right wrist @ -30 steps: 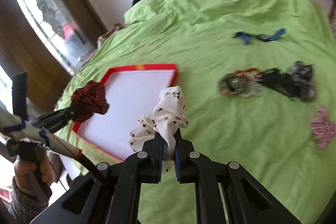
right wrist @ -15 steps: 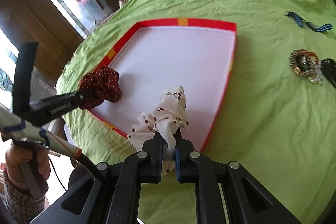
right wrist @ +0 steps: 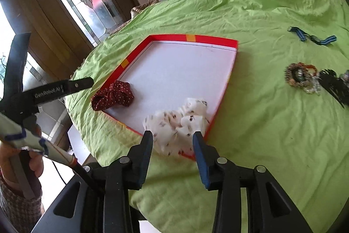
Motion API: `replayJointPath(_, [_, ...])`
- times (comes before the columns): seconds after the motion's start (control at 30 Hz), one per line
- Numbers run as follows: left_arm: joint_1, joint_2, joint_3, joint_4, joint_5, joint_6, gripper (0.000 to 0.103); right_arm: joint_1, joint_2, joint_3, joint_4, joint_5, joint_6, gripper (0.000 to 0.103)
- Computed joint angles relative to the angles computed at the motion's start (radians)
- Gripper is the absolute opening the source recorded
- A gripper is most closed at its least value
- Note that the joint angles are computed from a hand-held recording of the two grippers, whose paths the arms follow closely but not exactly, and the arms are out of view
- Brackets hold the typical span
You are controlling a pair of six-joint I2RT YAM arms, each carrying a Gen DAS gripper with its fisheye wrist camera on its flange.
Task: Organize jewelry
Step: 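Carry both scrunchies into the red-rimmed tray and open both tools, then grasp the leopard hair tie with the left tool while the right grasps the plaid scrunchie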
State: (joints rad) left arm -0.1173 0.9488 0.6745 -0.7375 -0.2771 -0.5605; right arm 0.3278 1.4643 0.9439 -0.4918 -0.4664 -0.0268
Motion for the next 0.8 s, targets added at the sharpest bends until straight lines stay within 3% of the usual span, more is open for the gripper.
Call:
replayJointPath(0.2, [-0.248, 0.064, 0.07, -0.034, -0.108, -0.127, 0.05, -0.175, -0.091, -0.098, -0.039, 0.014, -0.109, 0.041])
replayJointPath(0.23, [-0.279, 0.081, 0.08, -0.032, -0.124, -0.147, 0.05, -0.198, -0.082, -0.1, -0.045, 0.017, -0.111, 0.038])
replayJointPath(0.27, [-0.313, 0.101, 0.094, -0.026, -0.136, -0.172, 0.05, -0.212, -0.075, -0.101, -0.043, 0.016, -0.108, 0.028])
replayJointPath(0.3, [-0.336, 0.11, 0.1, -0.023, -0.142, -0.19, 0.05, -0.22, -0.069, -0.098, -0.045, 0.013, -0.111, 0.026])
replayJointPath(0.53, [-0.486, 0.146, 0.162, -0.076, -0.221, -0.294, 0.05, -0.073, 0.059, -0.057, 0.043, 0.091, -0.027, 0.025])
replayJointPath(0.7, [-0.514, 0.139, 0.177, -0.119, -0.246, -0.314, 0.051, -0.01, 0.076, -0.08, 0.081, 0.075, -0.016, 0.022])
replayJointPath(0.8, [-0.504, 0.148, 0.188, -0.113, -0.217, -0.308, 0.051, -0.069, 0.049, -0.1, 0.046, 0.004, -0.054, 0.022])
